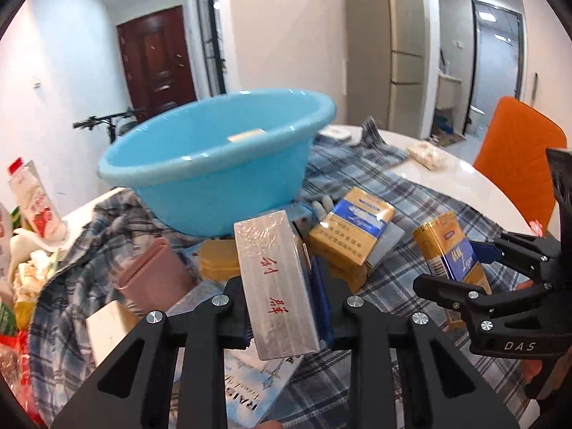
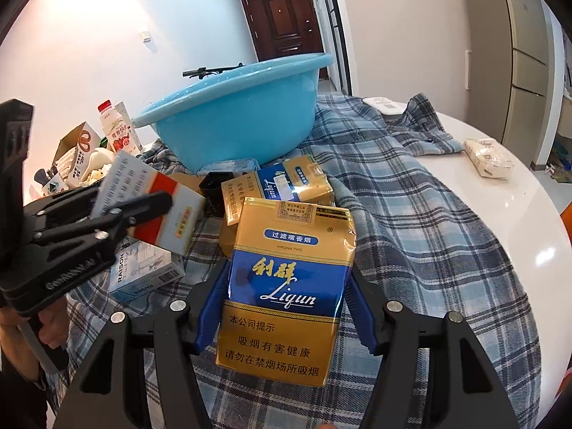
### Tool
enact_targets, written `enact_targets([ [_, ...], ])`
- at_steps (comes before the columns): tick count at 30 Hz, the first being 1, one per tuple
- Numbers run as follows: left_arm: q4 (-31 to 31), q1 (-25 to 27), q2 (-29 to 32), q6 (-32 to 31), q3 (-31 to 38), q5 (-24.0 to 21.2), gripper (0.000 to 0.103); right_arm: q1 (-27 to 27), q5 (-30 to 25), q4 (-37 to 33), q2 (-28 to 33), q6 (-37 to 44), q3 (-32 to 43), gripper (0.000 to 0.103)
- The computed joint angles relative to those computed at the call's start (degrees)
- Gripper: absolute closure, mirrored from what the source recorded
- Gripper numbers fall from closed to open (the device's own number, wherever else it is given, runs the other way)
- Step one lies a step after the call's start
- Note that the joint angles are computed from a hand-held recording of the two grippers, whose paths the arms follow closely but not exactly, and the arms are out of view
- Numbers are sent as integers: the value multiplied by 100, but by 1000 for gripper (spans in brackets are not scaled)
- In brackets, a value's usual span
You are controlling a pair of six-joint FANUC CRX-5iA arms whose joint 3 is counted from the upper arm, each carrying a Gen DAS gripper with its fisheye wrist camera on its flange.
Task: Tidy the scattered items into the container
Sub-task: 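Lift both held boxes and carry them over the basin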
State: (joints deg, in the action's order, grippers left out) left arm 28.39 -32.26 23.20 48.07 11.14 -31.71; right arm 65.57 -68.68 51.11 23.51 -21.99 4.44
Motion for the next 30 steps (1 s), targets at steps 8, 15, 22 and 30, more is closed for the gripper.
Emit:
enact_targets([
  [8,-295,27,-381,716,-323,678,77,62,-276,307,125,214,263,39],
  [15,-144,46,-632,932,-579,1306,77,18,-556,631,353,795,817,39],
  [22,-735,97,-608,1862,-250,1450,77,-170,-689,1089,518,1308,1313,39],
  [30,-1851,116,-163,3220,973,776,77,-578,-599,1391,806,1903,2003,39],
])
